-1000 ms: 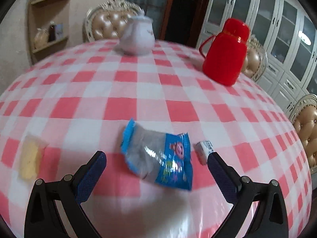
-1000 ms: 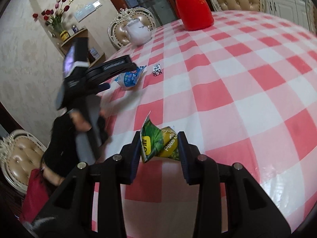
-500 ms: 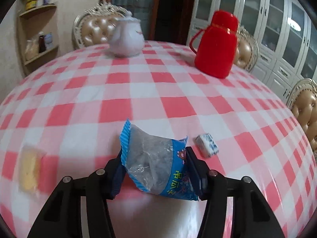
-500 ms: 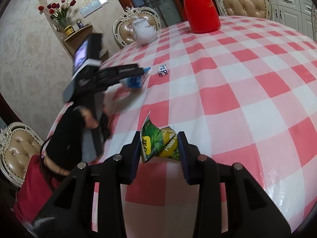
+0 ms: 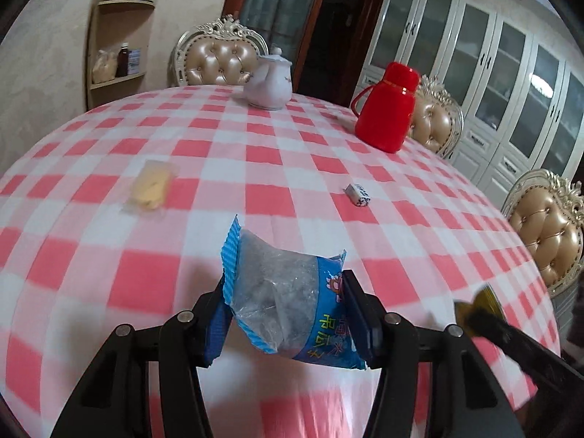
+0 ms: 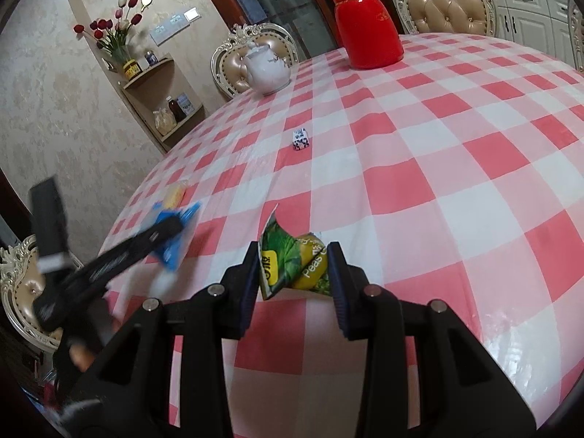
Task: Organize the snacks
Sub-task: 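Lift both bags and carry them toward the white box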
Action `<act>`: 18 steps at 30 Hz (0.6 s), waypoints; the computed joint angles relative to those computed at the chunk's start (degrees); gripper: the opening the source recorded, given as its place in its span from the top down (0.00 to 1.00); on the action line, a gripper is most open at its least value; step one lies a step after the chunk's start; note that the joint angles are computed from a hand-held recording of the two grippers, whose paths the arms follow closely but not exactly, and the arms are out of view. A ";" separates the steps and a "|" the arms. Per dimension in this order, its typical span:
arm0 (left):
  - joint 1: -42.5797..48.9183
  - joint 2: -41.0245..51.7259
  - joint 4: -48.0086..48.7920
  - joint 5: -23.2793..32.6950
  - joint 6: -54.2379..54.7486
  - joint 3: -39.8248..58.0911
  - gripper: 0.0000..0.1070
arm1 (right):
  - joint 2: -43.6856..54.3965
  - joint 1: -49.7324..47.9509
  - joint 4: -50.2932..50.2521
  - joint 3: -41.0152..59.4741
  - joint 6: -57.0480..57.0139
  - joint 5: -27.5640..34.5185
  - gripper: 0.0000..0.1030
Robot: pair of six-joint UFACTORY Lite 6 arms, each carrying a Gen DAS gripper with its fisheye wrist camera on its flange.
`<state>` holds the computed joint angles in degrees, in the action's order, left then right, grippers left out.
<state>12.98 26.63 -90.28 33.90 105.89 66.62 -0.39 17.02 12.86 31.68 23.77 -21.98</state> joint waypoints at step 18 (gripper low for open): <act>18.44 -16.24 0.15 12.30 10.31 -22.00 0.47 | -8.38 26.40 45.00 -7.21 -30.58 -6.79 0.62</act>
